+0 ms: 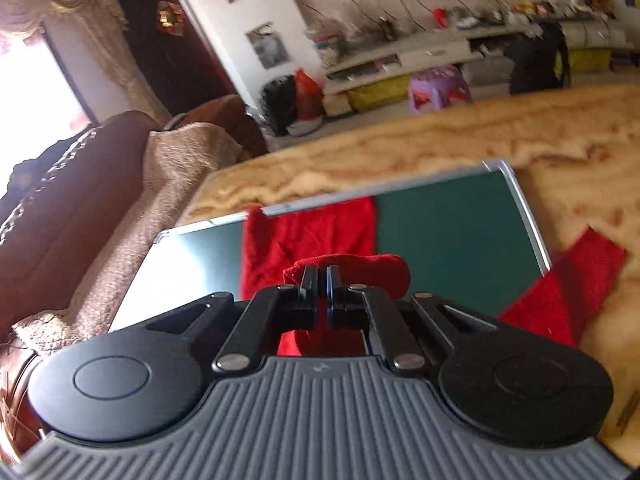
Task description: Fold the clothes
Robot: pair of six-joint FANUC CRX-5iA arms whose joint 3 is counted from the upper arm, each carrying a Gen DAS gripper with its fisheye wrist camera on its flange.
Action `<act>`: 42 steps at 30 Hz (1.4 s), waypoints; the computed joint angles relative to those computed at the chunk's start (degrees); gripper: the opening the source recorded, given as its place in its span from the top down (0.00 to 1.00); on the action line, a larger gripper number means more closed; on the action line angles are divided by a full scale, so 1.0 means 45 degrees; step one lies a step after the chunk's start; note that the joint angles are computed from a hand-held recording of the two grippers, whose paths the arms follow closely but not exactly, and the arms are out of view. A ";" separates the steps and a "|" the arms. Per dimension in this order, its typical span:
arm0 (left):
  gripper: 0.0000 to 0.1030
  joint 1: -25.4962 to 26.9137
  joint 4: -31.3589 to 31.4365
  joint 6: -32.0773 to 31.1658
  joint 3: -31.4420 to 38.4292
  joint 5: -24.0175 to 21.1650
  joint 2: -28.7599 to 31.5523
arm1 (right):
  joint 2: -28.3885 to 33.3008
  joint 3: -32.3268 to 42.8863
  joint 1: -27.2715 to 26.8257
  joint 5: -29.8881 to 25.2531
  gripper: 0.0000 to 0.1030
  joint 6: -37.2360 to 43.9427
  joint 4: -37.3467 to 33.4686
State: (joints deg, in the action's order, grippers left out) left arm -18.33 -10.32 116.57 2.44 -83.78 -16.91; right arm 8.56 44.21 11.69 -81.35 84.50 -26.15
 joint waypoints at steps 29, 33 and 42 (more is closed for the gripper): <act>0.73 -0.3326 -0.1548 -0.2788 0.1667 0.1193 0.2184 | -0.0342 -0.2304 -0.1593 0.0195 0.93 -0.0772 -0.0688; 0.88 -0.2972 -0.1034 -0.2557 0.1330 0.1342 0.1854 | -0.0598 -0.2492 -0.1930 0.0138 0.93 -0.0736 -0.1063; 0.92 -0.2474 -0.0426 -0.2300 0.0600 0.1584 0.0440 | -0.1674 -0.3316 -0.2833 -0.0092 0.93 -0.0817 -0.2334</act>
State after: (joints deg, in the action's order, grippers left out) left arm -29.46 -12.24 106.22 5.14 -76.65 -14.93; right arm 1.03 29.29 -1.06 -81.77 80.82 -36.65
